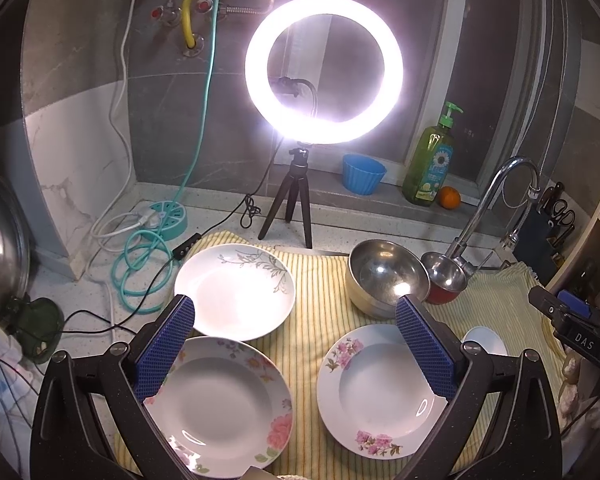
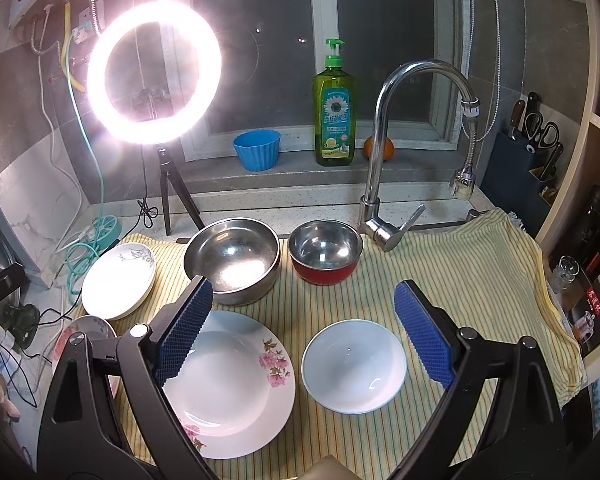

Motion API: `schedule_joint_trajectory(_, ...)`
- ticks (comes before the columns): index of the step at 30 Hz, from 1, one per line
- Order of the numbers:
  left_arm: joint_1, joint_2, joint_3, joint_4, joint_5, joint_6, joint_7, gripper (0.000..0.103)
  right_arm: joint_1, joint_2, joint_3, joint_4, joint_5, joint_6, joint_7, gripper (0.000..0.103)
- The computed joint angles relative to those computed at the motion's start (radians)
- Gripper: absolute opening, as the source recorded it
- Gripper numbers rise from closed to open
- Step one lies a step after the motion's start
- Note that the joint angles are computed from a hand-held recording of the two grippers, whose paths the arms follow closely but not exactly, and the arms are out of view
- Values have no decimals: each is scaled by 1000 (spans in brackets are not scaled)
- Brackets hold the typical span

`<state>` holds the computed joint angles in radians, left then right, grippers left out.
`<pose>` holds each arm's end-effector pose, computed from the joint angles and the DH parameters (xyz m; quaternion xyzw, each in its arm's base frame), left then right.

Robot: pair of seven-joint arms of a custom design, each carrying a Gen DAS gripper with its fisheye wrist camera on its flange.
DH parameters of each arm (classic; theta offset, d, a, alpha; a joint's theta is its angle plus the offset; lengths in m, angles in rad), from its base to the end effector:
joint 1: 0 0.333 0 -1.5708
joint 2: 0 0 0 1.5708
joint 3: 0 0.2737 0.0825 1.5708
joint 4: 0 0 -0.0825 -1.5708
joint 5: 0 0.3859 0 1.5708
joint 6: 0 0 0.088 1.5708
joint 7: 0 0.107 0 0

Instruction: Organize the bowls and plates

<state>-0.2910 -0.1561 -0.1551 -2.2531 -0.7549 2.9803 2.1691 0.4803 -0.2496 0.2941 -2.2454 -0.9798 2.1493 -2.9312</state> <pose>0.5097 -0.1935 0.4776 -0.5087 0.7359 -0.4112 0.1747 0.3855 0.3350 0.4560 -0.4588 0.7685 -0.3652 0.2561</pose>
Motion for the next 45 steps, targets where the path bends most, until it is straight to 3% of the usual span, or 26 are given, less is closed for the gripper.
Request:
schedule_joint_trajectory(30,23,49,-17,46,61,-23,-35,100,-3,28,-16,7,22,25,-12,94)
schedule_joint_trajectory(39,43,88,-31,77,92,-66,-36,100,-9,21,-27,-14,51,50,-23,94)
schedule_joint_trajectory(45,54,126,-40,117,80,-134,3,98,-15,6,-32,-49,84,93,-18,94)
